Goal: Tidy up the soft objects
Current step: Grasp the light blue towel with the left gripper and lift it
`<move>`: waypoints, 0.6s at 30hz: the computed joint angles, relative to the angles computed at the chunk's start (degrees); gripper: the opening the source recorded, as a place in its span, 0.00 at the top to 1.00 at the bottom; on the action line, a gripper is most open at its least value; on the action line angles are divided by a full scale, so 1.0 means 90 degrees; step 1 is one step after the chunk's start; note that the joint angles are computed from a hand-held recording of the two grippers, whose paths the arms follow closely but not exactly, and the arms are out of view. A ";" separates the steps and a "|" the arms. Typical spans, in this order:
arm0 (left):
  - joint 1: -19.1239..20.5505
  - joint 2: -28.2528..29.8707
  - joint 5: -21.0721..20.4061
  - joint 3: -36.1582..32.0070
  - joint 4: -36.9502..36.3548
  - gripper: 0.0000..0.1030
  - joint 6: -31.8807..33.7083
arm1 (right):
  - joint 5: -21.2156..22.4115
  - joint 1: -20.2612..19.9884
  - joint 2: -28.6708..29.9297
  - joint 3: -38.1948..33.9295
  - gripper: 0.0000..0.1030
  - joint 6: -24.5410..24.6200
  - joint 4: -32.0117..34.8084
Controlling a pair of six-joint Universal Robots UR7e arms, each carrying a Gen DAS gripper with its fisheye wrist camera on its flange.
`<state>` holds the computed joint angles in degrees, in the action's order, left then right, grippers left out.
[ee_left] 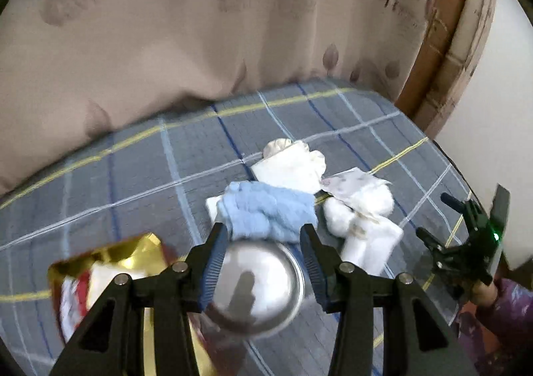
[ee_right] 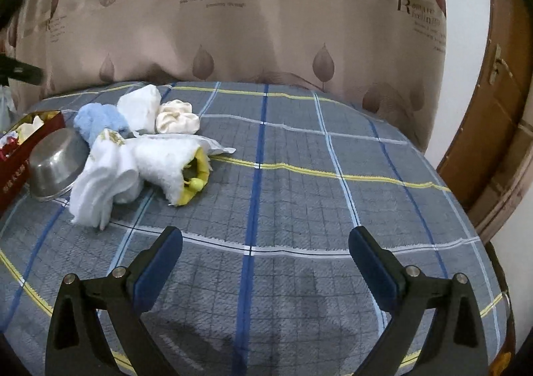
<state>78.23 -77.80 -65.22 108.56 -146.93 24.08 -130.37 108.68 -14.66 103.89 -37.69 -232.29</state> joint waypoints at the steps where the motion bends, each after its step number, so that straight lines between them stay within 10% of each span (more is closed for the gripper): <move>1: 0.0113 0.0231 -0.0167 -0.0341 0.0354 0.55 -0.0070 | 0.0004 -0.0011 -0.0012 0.0053 0.03 0.0038 -0.0021; 18: 0.0956 0.1533 -0.0844 -0.1900 0.1635 0.55 -0.0606 | 0.0134 -0.0021 -0.0043 0.0103 0.03 0.0101 0.0065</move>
